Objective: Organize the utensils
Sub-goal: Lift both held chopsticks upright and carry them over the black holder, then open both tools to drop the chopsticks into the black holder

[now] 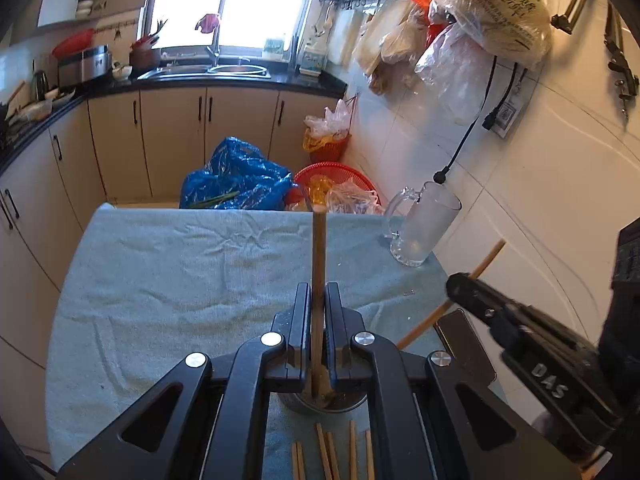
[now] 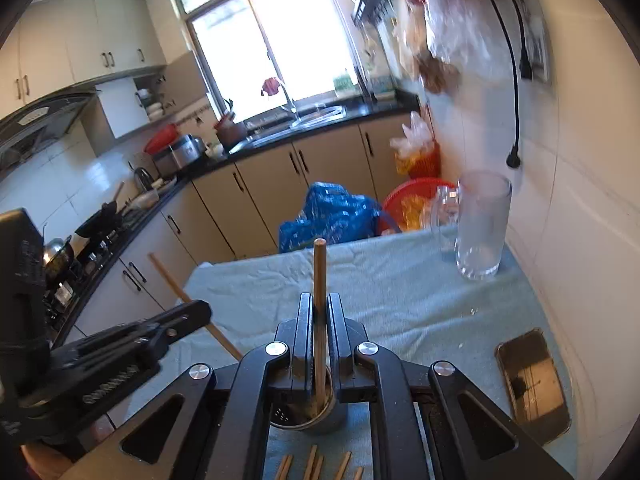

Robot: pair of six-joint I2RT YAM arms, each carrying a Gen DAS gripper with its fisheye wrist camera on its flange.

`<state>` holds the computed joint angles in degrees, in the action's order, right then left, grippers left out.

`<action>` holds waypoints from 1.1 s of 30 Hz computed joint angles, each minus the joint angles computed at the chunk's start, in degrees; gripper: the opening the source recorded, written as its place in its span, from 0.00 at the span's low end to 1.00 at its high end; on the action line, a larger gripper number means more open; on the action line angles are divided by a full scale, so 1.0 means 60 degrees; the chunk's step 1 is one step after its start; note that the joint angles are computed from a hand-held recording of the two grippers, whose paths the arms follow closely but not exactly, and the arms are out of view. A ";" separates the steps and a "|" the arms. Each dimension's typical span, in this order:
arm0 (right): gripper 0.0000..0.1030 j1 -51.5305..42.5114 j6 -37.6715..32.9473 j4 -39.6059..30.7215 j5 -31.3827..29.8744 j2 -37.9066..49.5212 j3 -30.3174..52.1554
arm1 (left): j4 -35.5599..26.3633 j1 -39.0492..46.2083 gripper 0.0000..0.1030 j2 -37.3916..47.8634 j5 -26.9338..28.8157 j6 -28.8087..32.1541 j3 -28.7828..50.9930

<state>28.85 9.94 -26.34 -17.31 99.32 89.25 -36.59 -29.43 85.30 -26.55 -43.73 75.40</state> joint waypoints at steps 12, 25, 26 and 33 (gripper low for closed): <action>0.57 -0.0321 0.0229 0.0125 -0.0205 -0.0706 -0.0462 | -0.0925 -0.0865 0.34 -0.1368 -0.1148 -0.0665 -0.0360; 0.71 -0.1006 -0.0793 -0.1328 -0.0590 -0.4105 -0.2160 | -0.4984 -0.5165 0.42 -0.2757 -0.4213 -0.4969 -0.0334; 0.72 -0.1197 -0.0996 -0.1577 -0.0679 -0.4373 -0.2254 | -0.5450 -0.5605 0.42 -0.2667 -0.4433 -0.5572 -0.0308; 0.79 -0.3151 -0.2862 -0.3359 -0.1388 -0.5549 -0.2699 | -0.6291 -0.7315 0.46 -0.2193 -0.4259 -0.7876 -0.1343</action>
